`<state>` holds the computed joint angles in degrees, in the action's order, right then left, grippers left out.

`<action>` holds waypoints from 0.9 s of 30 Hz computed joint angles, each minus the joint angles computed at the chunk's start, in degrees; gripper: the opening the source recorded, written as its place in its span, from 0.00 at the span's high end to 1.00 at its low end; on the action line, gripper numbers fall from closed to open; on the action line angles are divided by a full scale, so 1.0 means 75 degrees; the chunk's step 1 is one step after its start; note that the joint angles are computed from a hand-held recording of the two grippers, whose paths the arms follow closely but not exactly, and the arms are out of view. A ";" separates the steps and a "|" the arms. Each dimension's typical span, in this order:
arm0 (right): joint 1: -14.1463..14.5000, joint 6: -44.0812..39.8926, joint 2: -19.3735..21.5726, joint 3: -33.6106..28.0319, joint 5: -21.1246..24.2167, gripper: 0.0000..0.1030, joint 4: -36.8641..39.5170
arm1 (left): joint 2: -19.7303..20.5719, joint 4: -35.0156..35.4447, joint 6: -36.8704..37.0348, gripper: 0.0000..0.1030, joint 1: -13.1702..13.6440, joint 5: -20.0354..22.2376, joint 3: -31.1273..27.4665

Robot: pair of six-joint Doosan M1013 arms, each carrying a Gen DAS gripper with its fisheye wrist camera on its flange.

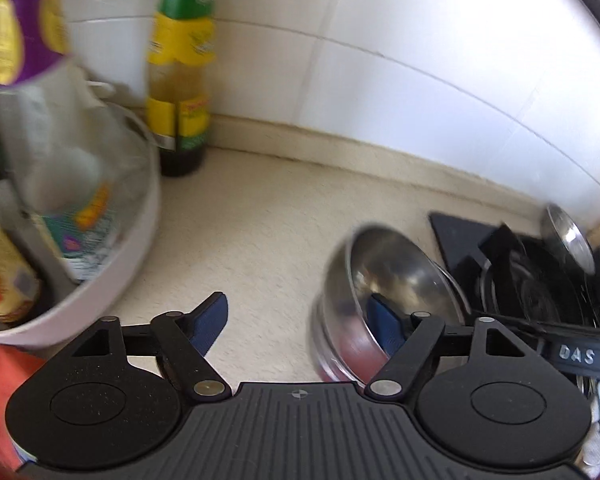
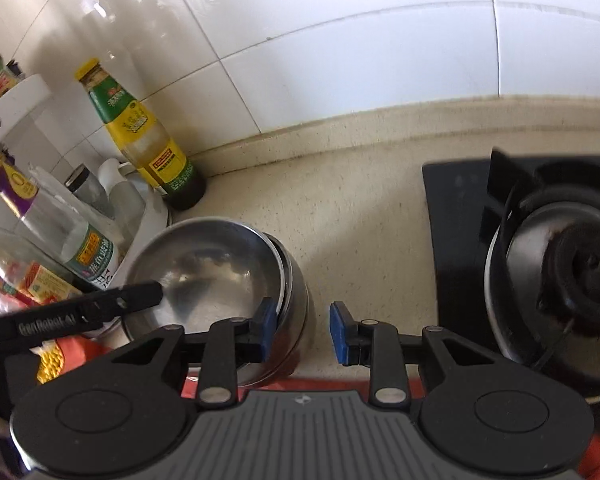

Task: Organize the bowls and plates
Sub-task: 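Carry the steel bowl with both grippers toward the stacked steel bowls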

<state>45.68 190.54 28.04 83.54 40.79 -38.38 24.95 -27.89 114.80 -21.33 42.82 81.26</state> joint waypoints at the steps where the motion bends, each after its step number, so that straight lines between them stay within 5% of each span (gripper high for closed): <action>1: -0.0014 -0.0006 -0.0002 0.0007 -0.0049 0.73 0.0054 | 0.0037 -0.0030 0.0088 0.22 -0.0012 0.0147 -0.0039; 8: -0.0013 0.0327 -0.0149 0.0076 -0.0018 0.73 -0.0234 | -0.0039 -0.0812 0.0511 0.22 0.0131 -0.0046 -0.0010; 13: -0.0016 0.0563 -0.0010 -0.0061 0.0331 0.73 -0.0255 | -0.0107 -0.0710 0.0077 0.19 -0.0027 -0.1409 0.0152; 21: -0.0029 0.0548 -0.0031 -0.0040 0.0406 0.69 -0.0272 | 0.0210 -0.1123 0.0594 0.28 0.0001 -0.0230 -0.0180; 23: -0.0027 0.0650 -0.0070 0.0007 0.0375 0.66 -0.0377 | 0.0163 -0.1217 0.0646 0.22 0.0002 -0.0553 -0.0117; 27: -0.0052 0.0700 -0.0051 0.0002 0.0531 0.63 -0.0384 | 0.0074 0.0628 -0.0598 0.17 -0.0285 -0.1857 0.0151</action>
